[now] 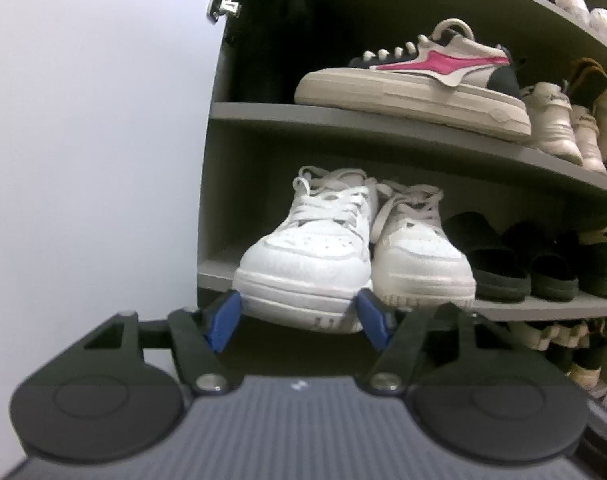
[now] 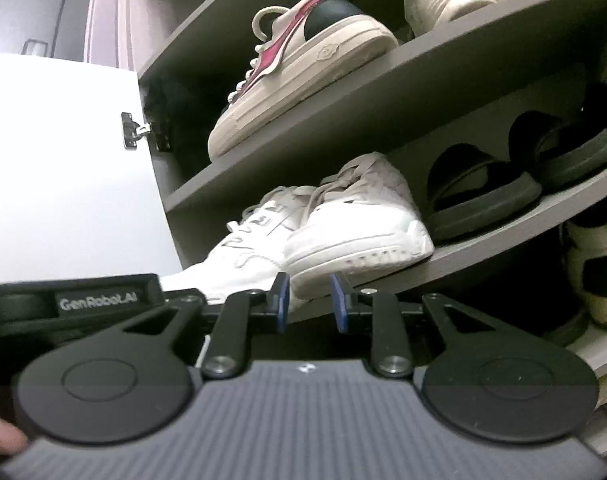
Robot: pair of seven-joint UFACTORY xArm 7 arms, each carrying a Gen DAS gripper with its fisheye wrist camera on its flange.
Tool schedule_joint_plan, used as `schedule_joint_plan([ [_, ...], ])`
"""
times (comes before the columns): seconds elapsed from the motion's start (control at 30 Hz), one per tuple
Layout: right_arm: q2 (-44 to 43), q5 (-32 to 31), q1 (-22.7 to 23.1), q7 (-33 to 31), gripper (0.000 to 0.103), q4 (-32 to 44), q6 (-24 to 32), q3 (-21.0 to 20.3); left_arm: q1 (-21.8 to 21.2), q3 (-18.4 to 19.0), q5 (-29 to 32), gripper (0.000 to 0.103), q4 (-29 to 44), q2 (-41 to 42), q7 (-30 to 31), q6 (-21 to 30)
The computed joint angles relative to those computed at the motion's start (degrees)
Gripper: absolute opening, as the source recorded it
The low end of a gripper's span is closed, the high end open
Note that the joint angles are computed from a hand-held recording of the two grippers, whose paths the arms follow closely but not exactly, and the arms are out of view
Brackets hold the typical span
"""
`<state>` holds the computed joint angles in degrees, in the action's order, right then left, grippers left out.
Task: Organize scattered shoes
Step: 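Withdraw the right gripper from the shelf and swing it toward the floor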
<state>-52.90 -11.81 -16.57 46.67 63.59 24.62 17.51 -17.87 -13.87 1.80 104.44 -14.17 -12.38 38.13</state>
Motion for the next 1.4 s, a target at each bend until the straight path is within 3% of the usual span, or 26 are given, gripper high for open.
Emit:
schedule_joint_plan([
  [0.13, 1.3, 1.6, -1.4, 4.0, 0.024, 1.3, 0.7, 0.3, 0.0, -0.9, 0.6, 0.064, 2.1, 2.4, -2.5, -0.4],
  [0.3, 2.8, 1.5, -1.6, 6.1, 0.024, 2.6, 1.4, -0.6, 0.0, -2.7, 5.9, 0.064, 5.0, 5.5, -9.0, -0.7],
  [0.5, 5.5, 0.9, 0.2, 5.3, 0.024, 3.7, 2.6, -2.0, -3.1, -3.3, 18.1, 0.069, 11.3, 12.4, -14.0, 0.3],
  [0.67, 0.8, 0.7, 3.2, 2.2, 0.024, 1.5, 7.7, -4.6, -5.9, -0.8, 19.9, 0.077, 11.0, 12.8, -11.5, 0.6],
  [0.7, 0.1, 0.8, 3.9, 1.1, 0.024, 1.5, 9.4, -5.1, -6.1, -0.4, 19.1, 0.083, 10.5, 12.4, -11.0, 0.6],
  [0.73, -1.0, 1.0, 4.9, -0.4, 0.024, 1.7, 12.0, -5.7, -6.2, -0.1, 17.4, 0.089, 9.0, 11.2, -10.5, 0.3],
  [0.97, -6.1, 2.8, 6.5, -6.6, 0.024, 6.0, 33.5, -8.8, -7.8, -1.3, 6.6, 0.090, 7.3, 8.2, -4.9, 3.6],
  [1.07, -10.3, 0.9, 9.0, -8.6, 0.024, 7.6, 47.1, -9.3, -9.6, -1.6, -1.4, 0.090, 6.2, 7.5, -0.1, 5.9],
  [1.13, -12.6, 1.5, 5.9, -14.5, 0.024, 10.7, 58.4, -9.3, -10.6, -1.9, -4.6, 0.090, 4.9, 7.0, 2.4, 6.5],
  [1.23, -14.9, -1.1, 4.0, -18.6, 0.024, 16.0, 71.6, -10.2, -13.1, -2.9, -11.2, 0.090, 7.1, 9.1, 6.3, 11.8],
  [1.4, -15.1, -4.6, -1.1, -23.2, 0.025, 29.5, 87.2, -13.0, -15.5, -3.8, -14.9, 0.090, 2.9, 6.9, 12.9, 10.4],
])
